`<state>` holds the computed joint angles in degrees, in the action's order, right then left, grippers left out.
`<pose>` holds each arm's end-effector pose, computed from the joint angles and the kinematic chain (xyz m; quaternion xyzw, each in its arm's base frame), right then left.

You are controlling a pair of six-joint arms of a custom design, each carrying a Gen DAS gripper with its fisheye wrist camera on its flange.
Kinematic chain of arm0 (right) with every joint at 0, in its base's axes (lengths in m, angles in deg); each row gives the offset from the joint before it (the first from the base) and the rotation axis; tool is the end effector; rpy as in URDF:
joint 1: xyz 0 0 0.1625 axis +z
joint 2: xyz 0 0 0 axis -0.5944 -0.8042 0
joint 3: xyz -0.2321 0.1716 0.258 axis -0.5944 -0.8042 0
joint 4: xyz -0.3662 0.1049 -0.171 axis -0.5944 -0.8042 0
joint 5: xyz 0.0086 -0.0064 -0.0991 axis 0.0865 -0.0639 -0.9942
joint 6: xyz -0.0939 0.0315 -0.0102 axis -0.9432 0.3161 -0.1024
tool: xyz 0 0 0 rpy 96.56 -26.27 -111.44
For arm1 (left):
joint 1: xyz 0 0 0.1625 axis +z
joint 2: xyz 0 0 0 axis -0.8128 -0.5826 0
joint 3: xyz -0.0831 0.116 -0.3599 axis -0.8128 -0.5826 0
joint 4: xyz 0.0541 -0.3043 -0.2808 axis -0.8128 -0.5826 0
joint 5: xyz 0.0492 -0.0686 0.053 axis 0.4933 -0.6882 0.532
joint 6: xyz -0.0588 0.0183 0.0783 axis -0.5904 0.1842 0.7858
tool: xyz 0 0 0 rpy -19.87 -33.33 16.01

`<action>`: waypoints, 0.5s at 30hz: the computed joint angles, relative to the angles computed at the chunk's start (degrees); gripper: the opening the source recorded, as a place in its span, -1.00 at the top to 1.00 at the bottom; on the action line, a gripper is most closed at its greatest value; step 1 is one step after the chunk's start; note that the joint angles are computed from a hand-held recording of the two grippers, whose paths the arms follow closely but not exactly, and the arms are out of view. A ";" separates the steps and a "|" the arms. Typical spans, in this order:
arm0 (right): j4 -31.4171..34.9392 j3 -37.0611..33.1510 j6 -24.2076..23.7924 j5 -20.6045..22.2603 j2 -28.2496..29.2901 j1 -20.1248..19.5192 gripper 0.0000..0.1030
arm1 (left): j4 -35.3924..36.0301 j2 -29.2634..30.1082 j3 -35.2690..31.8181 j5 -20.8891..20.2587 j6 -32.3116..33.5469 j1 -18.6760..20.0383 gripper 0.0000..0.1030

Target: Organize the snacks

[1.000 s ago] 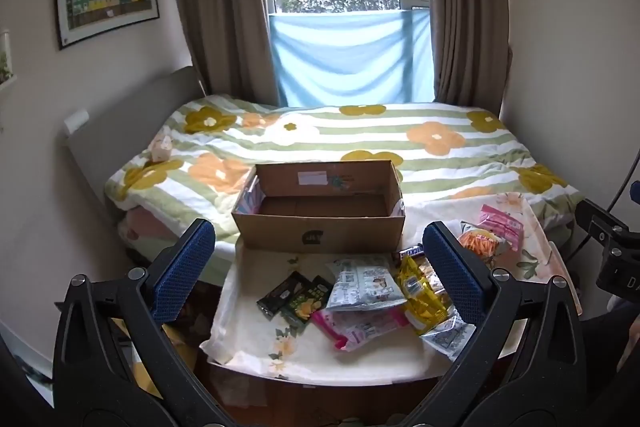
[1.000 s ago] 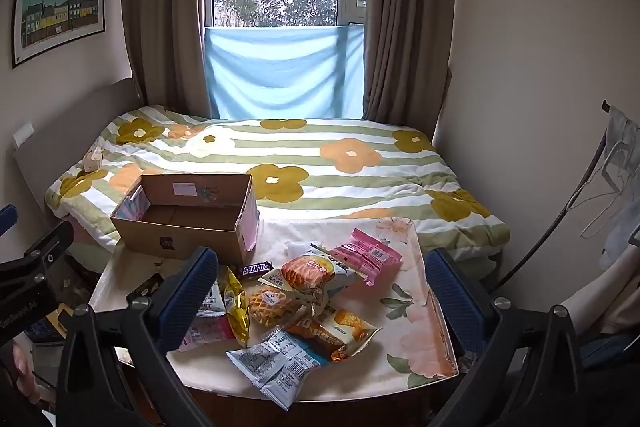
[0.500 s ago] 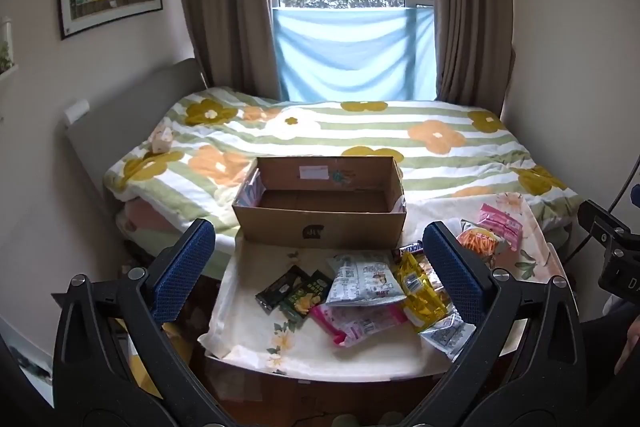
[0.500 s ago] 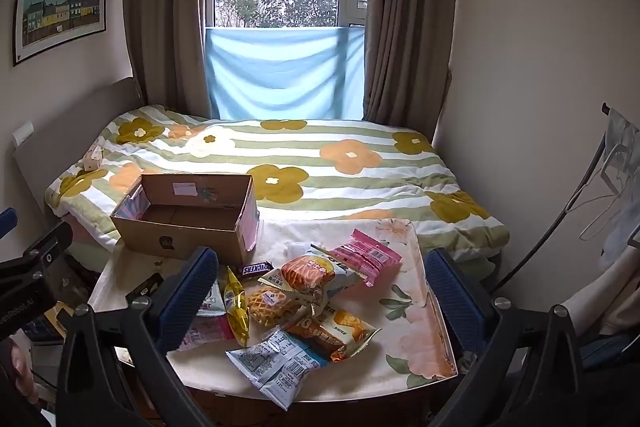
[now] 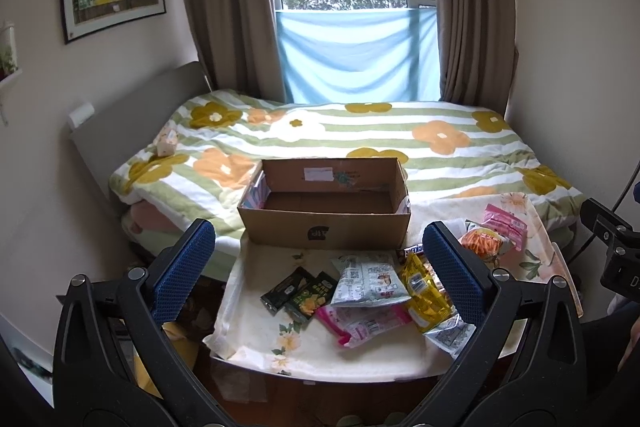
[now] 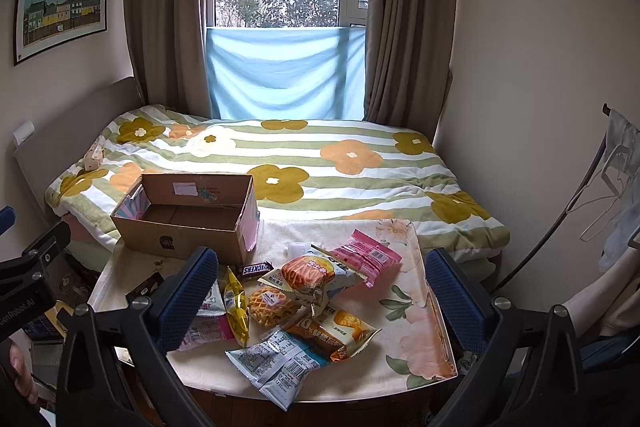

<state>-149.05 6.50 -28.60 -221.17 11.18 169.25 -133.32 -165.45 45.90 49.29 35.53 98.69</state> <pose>0.5326 -0.5049 0.1039 0.1932 -0.8204 0.4039 0.3558 -0.1491 -0.4637 0.4834 0.1333 0.7775 -0.4603 0.4073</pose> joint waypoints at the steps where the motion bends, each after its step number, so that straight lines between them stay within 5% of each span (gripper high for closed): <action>1: 0.00 0.00 0.00 0.00 0.00 0.00 -0.99 | -0.15 0.02 0.00 -0.05 0.08 0.01 -0.99; 15: -0.04 -0.04 -0.14 0.03 -0.02 -0.06 -0.99 | 0.06 0.06 0.41 1.35 -0.38 -0.36 -0.99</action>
